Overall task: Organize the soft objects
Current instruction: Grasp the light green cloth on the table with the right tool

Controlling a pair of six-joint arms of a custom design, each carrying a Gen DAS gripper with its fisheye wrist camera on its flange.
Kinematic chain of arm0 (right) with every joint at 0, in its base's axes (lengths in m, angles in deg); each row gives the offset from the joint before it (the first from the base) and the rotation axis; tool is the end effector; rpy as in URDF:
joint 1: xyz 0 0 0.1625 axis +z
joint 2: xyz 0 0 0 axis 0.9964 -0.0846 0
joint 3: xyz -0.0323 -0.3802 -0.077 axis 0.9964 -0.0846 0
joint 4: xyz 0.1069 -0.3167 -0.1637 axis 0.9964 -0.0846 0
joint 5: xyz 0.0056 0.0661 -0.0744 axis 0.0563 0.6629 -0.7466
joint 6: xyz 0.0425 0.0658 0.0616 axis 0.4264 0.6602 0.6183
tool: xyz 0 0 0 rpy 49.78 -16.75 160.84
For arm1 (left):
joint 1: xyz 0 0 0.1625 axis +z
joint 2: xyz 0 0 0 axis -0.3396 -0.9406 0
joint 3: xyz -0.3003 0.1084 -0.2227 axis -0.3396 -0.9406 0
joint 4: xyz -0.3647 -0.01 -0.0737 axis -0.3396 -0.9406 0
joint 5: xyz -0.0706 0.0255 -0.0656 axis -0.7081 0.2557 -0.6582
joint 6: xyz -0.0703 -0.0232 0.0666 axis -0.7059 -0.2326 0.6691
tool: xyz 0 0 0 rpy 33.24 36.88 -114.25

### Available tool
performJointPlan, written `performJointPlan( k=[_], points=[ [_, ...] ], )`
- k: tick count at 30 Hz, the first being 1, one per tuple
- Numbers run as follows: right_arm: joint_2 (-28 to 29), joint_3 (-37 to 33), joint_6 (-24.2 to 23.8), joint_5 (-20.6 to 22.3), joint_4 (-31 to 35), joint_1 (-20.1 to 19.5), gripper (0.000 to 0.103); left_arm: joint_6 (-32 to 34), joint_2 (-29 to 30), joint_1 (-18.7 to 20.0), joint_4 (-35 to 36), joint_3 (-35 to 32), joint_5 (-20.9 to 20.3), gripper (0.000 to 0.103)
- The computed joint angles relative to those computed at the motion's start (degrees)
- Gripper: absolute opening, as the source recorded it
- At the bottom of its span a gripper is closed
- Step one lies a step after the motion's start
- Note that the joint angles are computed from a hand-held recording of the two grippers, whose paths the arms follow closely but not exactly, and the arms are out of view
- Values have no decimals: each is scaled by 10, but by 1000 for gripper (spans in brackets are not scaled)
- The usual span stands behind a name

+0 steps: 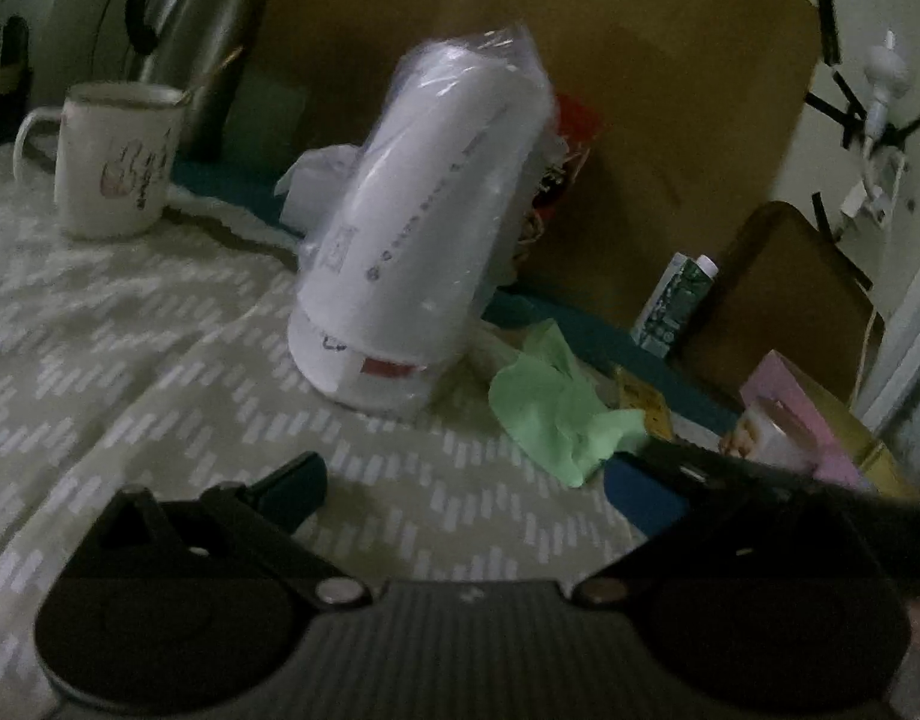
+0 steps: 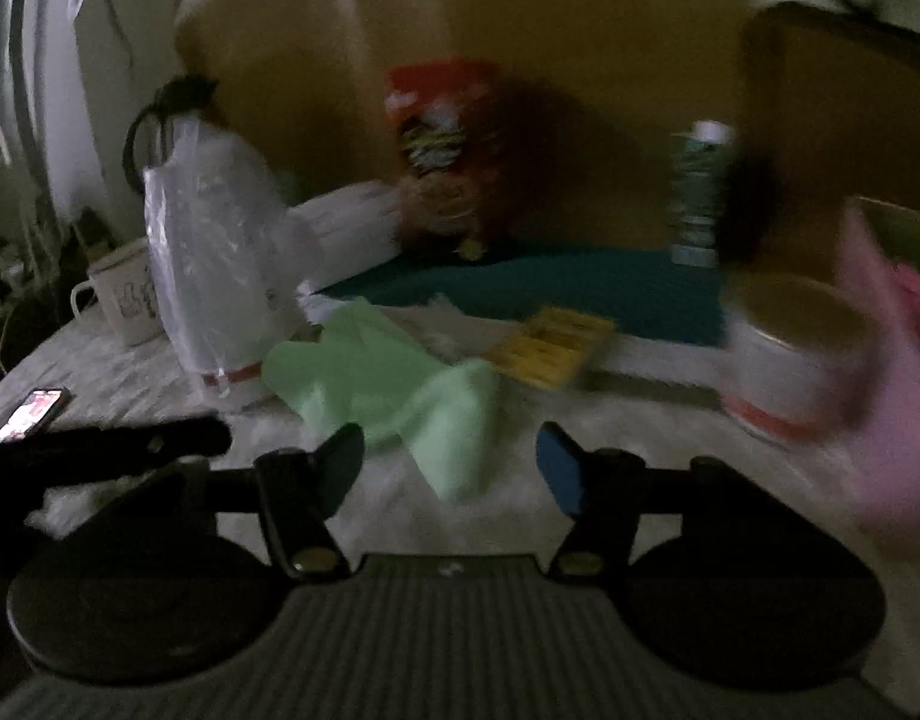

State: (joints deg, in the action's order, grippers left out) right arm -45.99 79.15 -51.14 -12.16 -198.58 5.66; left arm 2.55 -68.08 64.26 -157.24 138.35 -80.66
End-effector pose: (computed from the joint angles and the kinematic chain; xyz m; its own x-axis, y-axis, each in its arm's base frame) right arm 0.1585 -0.6229 0.0523 -0.6525 -0.6872 0.3193 -0.7378 0.4802 -0.4743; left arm -0.1709 -0.4866 0.0811 -0.8436 -0.4311 -0.3202 0.1746 0.3437 -0.9227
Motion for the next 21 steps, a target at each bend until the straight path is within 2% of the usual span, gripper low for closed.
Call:
performJointPlan(
  k=[1,3,5,7,8,9,11,13,16,21],
  points=[
    [12,-22,8,-5,23,8,65,17,7,-2,-10,-7,4,102],
    [32,-54,13,-15,59,19,65,-17,8,-6,23,-9,32,100],
    [54,-80,4,-40,68,30,61,-15,-5,3,8,1,-2,101],
    [67,-86,-19,-45,43,31,40,-27,-11,5,11,9,-8,100],
    [64,-80,-33,-50,29,29,16,-23,-10,5,7,8,-6,101],
    [58,-78,-33,-41,39,24,9,-20,-9,6,10,7,-4,101],
    [40,-71,-9,-23,64,10,8,-10,-7,8,17,0,-5,101],
    [10,-32,-6,-7,54,-10,8,0,-6,3,10,6,-3,100],
    [-45,41,-16,25,45,-46,8,50,0,0,-19,5,-20,100],
    [-127,169,-47,61,-25,-102,8,70,-15,-1,66,1,-79,98]
  ],
)
